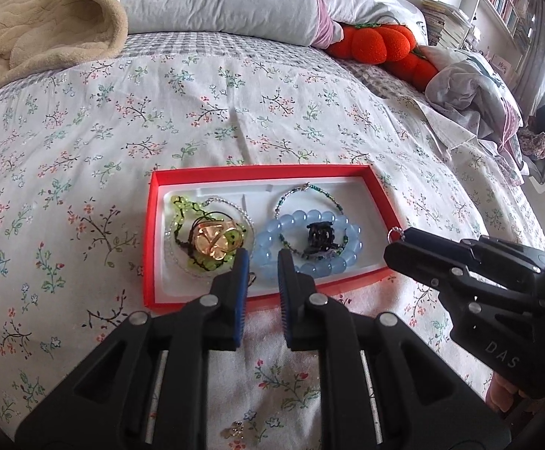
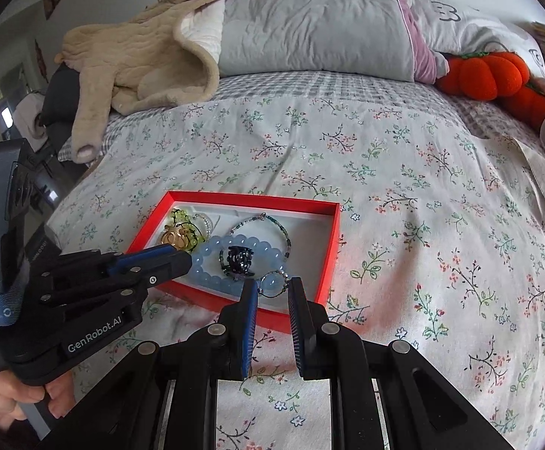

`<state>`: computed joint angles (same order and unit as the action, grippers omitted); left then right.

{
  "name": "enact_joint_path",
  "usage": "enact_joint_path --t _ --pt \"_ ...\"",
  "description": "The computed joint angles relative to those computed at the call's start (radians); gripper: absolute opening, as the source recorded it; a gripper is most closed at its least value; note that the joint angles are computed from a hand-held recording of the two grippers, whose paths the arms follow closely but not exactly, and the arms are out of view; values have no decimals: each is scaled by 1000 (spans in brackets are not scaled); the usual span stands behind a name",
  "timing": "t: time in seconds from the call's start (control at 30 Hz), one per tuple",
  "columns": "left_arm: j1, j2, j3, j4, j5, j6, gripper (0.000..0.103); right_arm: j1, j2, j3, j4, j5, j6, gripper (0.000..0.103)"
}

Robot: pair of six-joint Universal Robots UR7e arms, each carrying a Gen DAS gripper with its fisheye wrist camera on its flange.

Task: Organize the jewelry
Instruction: 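Carry both rings over the red box and open both grippers to drop them, then move the left gripper to the small gold earring and close on it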

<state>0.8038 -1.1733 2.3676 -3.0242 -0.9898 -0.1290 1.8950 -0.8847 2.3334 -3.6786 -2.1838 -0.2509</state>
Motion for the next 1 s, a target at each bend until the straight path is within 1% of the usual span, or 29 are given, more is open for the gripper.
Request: enact_joint_path --t 0.17,0.23,0.4,0.47,0.53,0.7,0.8,0.83,0.9,0.93,0.97,1.0 --pt "-13 -29 12 15 10 1 20 -1 0 -5 2 -4 2 17" --pt "-20 -43 17 29 16 -4 26 -2 0 -8 5 -4 2 17" --pt "-31 -69 29 62 44 -11 31 -4 2 -16 14 1 4 19" --pt "-32 -75 31 77 57 -16 35 -11 -10 -16 42 18 22 19" --pt "-34 -83 34 90 73 -27 44 -12 -19 -18 63 16 42 19" --pt "-37 -112 39 146 91 -64 51 -7 -38 -4 74 12 63 20" --pt "-45 -135 48 190 98 -85 60 3 -51 11 75 8 71 20" --pt "-47 -144 53 205 101 -91 61 5 -57 18 79 10 74 22" --pt "-52 -161 61 244 110 -109 64 10 -67 34 80 10 82 33" --pt "-53 -170 64 267 114 -122 66 13 -70 44 71 10 86 53" --pt "-55 -180 69 292 117 -137 67 18 -69 55 47 8 86 66" --pt "-55 -189 71 317 119 -152 68 22 -71 64 36 5 86 67"
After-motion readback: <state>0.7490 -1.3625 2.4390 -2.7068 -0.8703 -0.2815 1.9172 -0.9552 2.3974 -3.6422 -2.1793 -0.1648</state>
